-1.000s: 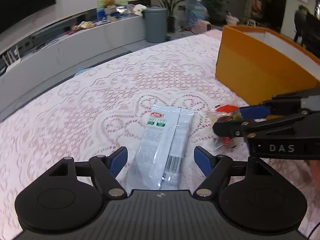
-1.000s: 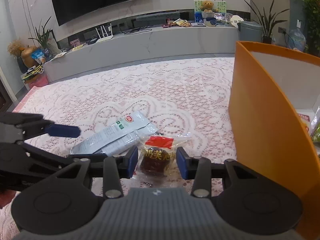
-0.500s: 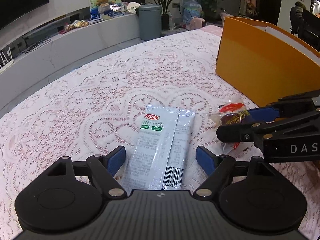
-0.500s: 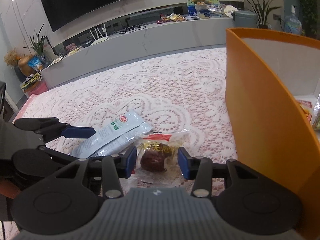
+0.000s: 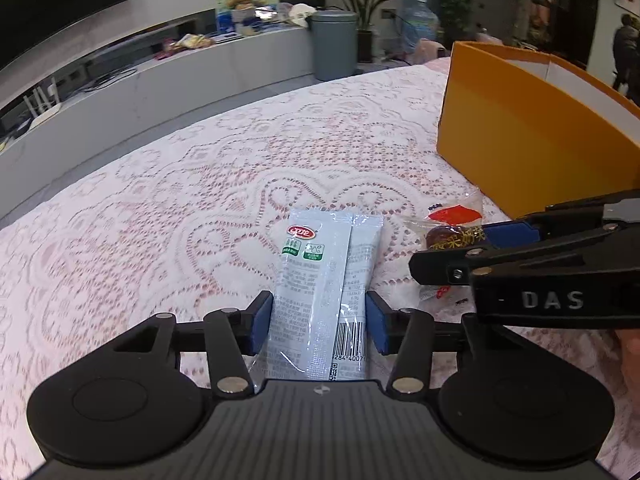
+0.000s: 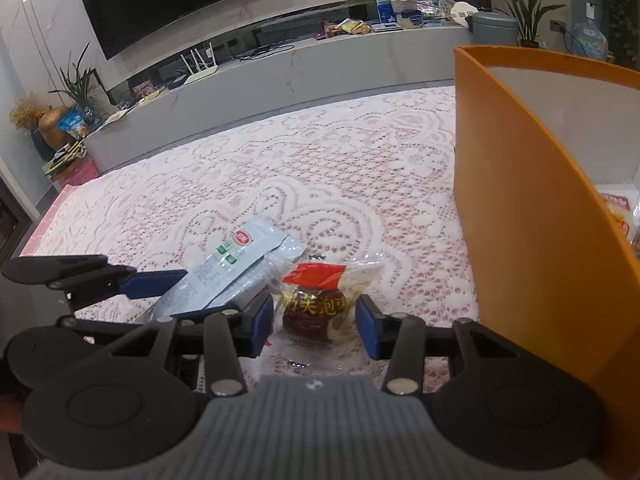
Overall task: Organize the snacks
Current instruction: 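Carry pastry bag with right tool while left tool carries white packet to box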
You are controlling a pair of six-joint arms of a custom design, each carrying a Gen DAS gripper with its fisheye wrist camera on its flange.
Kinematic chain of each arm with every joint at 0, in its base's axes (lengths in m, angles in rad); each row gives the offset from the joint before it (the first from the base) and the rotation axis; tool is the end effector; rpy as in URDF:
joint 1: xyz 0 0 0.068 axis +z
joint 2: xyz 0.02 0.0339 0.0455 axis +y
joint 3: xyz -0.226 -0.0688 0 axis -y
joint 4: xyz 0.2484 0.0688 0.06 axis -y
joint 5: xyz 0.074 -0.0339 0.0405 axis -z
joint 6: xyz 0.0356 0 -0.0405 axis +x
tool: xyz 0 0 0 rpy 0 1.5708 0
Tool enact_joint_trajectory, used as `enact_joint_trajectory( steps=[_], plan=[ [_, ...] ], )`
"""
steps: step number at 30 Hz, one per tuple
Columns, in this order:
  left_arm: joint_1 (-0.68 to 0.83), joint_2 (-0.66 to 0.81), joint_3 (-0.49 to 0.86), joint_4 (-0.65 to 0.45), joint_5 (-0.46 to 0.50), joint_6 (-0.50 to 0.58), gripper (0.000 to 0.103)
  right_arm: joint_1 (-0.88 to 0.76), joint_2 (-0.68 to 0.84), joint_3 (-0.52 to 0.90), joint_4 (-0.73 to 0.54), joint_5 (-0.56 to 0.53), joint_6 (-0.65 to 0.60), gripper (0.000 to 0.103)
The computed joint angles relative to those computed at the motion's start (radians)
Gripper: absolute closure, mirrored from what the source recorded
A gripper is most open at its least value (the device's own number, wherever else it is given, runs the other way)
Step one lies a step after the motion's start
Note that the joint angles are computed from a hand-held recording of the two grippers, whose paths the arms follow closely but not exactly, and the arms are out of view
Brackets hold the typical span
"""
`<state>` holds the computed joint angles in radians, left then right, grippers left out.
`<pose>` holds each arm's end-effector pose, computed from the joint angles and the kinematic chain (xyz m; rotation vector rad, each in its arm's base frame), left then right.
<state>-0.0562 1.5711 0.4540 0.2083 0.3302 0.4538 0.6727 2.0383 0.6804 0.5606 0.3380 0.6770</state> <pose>0.2480 -0.0255 0.0576 0.7452 2.3089 -0.2312 0.2484 0.1828 0.0082 0.1664 2.3226 0.2816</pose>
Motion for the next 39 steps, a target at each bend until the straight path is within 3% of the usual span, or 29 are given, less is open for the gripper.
enact_joint_trajectory(
  steps=[4, 10, 14, 20, 26, 31, 35, 39],
  plan=[
    [-0.014, -0.126, -0.057, -0.041, -0.055, -0.085, 0.048, 0.004, -0.031, -0.031, 0.021, -0.001, 0.000, 0.061],
    [0.058, -0.345, -0.113, -0.207, -0.007, -0.187, 0.048, 0.020, -0.089, -0.066, 0.013, 0.009, -0.004, 0.064],
    [0.081, -0.565, -0.146, -0.376, -0.006, -0.276, 0.048, 0.041, -0.126, -0.100, 0.030, 0.016, -0.004, 0.067],
    [0.028, -0.976, -0.207, -0.656, -0.076, -0.397, 0.048, 0.103, -0.264, -0.196, 0.019, 0.051, -0.012, 0.069],
    [-0.057, -1.262, -0.220, -0.898, -0.141, -0.473, 0.048, 0.182, -0.443, -0.273, -0.103, 0.099, -0.015, 0.070],
    [-0.109, -1.448, -0.198, -1.069, -0.137, -0.528, 0.048, 0.261, -0.632, -0.313, -0.295, 0.199, 0.009, 0.070],
    [-0.223, -1.505, -0.160, -1.126, -0.206, -0.588, 0.048, 0.310, -0.863, -0.376, -0.464, 0.257, 0.010, 0.070],
    [-0.401, -1.488, -0.120, -1.101, -0.290, -0.693, 0.048, 0.323, -1.156, -0.442, -0.699, 0.287, 0.006, 0.070]
  ],
)
